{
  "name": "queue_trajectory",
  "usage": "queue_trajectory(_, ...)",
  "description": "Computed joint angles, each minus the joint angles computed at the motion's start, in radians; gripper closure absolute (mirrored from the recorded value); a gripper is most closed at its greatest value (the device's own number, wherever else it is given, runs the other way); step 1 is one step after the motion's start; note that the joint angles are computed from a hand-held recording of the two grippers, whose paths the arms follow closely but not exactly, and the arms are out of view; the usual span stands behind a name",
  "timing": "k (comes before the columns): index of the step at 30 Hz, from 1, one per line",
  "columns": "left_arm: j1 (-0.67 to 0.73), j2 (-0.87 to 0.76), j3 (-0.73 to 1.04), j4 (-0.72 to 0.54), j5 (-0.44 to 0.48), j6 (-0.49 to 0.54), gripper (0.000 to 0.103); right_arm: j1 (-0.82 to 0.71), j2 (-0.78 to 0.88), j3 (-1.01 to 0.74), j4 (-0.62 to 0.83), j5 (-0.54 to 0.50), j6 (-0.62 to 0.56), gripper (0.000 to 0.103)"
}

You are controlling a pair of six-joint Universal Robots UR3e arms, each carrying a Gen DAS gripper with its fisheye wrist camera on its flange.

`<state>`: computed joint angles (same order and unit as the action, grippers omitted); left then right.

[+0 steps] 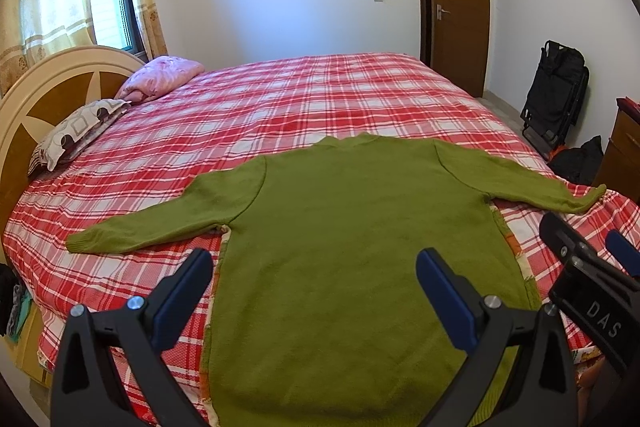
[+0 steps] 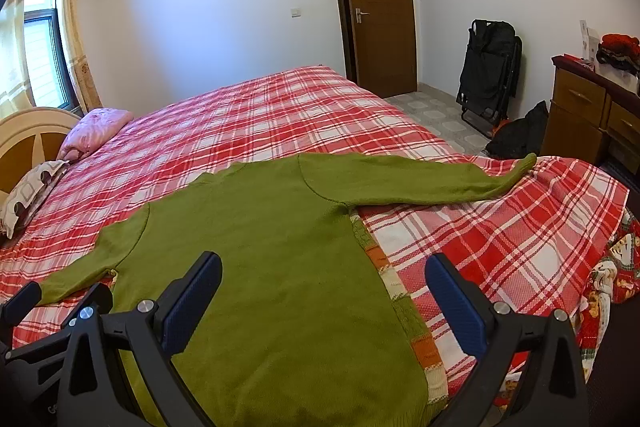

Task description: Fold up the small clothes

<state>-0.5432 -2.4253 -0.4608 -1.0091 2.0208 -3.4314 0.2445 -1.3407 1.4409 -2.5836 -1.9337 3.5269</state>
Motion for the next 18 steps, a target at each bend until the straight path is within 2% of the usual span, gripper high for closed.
queue_trajectory(18, -0.005, -0.022, 0.026, -0.014, -0.002, -0.002, 0.0, -0.015, 0.004, 0.002, 0.017, 0.011, 0.01, 0.001)
